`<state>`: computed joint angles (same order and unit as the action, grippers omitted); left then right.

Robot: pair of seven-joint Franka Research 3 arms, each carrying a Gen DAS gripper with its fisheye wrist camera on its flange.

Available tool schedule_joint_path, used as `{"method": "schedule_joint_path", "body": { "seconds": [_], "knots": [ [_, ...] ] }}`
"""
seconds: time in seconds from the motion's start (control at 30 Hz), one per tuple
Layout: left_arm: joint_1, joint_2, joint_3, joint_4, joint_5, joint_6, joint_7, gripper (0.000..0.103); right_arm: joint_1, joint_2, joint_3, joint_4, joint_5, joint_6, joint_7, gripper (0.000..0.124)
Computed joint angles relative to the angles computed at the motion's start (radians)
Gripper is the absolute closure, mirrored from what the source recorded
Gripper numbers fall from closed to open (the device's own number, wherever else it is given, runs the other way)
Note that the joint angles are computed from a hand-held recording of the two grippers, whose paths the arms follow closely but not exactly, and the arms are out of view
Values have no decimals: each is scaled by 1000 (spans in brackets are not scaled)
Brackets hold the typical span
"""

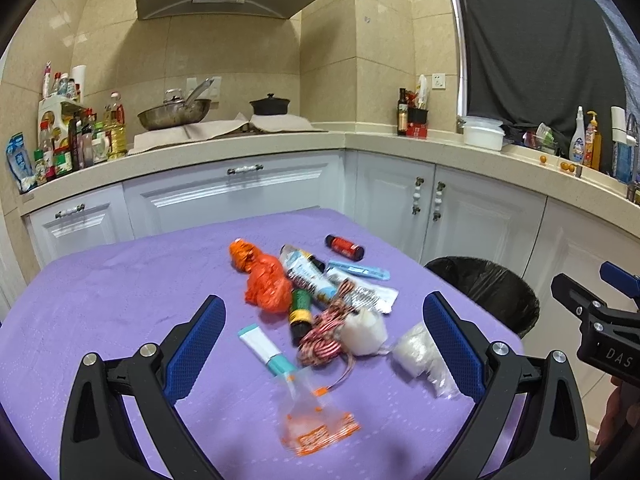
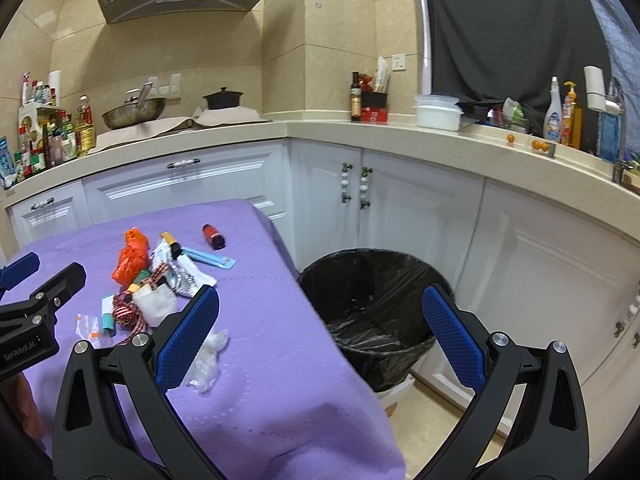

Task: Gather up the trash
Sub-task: 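Grasp the orange-printed snack bag with the left tool while the right tool grasps the clear plastic bag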

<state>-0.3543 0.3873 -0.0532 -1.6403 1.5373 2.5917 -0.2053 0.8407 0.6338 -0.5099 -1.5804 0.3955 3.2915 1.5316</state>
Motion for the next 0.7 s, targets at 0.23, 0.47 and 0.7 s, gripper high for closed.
{"method": "schedule_joint_path", "body": {
  "seconds": [0.23,0.47,0.7],
  "knots": [
    [27,-50,-7,-93,-46,-21,-10,7,-156,21,228,80,-82,-30,-58,25],
    [58,-58,-22,-140,-108,20,18,7,-199,97,307,195,-159,-106,-67,28],
    [55,-36,-18,-129,-145,61,58,7,-245,146,365,274,-231,-187,-38,42]
  ]
}}
